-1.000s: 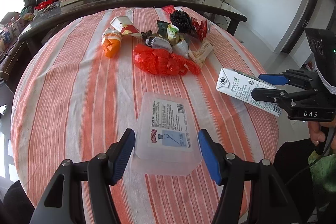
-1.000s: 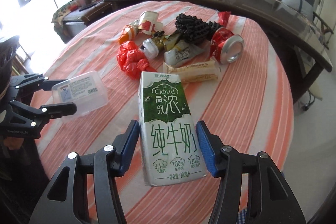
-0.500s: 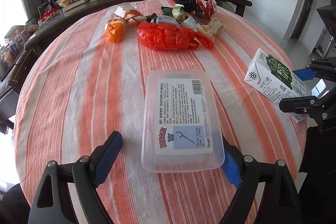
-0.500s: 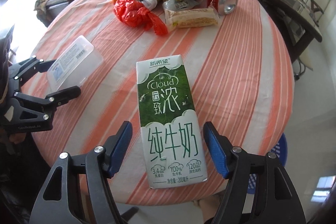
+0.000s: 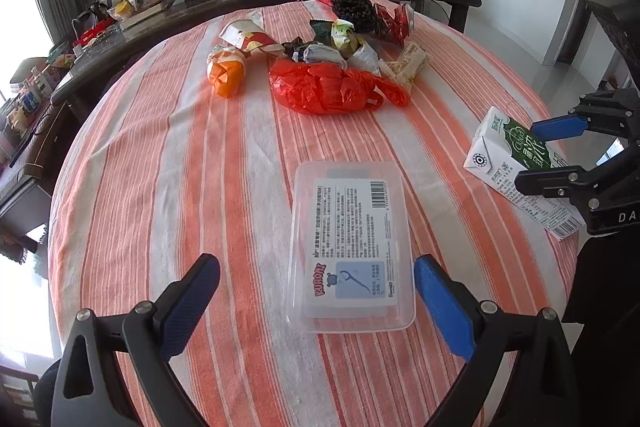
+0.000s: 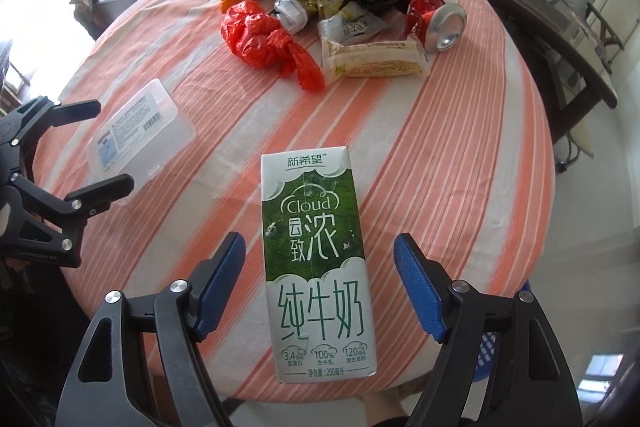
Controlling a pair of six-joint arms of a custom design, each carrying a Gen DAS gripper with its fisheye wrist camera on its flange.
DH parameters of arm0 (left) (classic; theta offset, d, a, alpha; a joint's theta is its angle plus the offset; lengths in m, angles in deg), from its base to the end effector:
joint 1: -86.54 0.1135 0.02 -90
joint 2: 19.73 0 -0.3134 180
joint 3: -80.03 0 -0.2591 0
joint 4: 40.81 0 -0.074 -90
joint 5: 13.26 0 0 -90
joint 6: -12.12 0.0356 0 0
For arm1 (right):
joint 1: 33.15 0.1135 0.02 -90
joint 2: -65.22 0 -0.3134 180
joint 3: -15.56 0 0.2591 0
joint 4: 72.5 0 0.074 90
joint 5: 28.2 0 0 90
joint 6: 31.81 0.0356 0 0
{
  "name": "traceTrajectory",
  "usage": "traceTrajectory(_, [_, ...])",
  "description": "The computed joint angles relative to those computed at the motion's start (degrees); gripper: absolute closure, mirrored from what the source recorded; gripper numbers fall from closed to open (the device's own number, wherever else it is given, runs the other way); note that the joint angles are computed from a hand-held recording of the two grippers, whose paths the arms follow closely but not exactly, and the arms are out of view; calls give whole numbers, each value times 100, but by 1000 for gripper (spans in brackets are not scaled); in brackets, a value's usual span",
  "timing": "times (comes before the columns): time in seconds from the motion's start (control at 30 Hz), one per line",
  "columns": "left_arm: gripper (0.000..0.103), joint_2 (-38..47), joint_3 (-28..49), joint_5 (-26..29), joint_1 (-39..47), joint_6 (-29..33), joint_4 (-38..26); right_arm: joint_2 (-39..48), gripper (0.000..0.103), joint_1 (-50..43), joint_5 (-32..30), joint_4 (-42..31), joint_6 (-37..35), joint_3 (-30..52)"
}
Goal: Collect trash
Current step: 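Close the left tool on the plastic box while the right tool grasps the milk carton, then carry both items to the blue wastebasket and open both tools to drop them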
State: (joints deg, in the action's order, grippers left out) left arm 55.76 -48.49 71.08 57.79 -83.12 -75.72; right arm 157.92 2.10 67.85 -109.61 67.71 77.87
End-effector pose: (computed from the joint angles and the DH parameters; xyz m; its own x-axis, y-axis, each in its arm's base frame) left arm 0.2074 -0.1098 0.2178 -0.7874 0.3283 -0.5218 0.3636 0.9308 0.0370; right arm 0.2473 0.1702 0.1944 -0.8336 -0.3877 -0.3935 -0.4088 0.9121 -0.0327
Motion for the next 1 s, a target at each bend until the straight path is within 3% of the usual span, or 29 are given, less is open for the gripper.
traceTrajectory(0.03, [19, 61, 49, 12, -20, 40, -17, 31, 39, 8, 35, -32, -30, 46])
traceTrajectory(0.07, [42, 121, 104, 103, -8, 98, -51, 37, 53, 6, 49, -59, -50, 75])
traceTrajectory(0.27, [42, 169, 344, 332, -49, 14, -123, -385, 54, -201, -107, 87, 25, -106])
traceTrajectory(0.4, [42, 275, 798, 461, -531, -222, -229, -913, 54, -790, -402, 219, 60, -367])
traceTrajectory(0.67, [42, 1738, 2607, 704, -1896, -702, -155, -1999, 54, -3476, -993, 16, -643, -883])
traceTrajectory(0.8, [42, 2759, 3653, 1030, -2399, -903, -163, -1826, 54, -5073, -1403, 99, -1223, -1021])
traceTrajectory(1.0, [42, 4362, 5231, 1217, -2955, -1174, -345, -746, 53, -6705, -1860, 635, -1778, -1110])
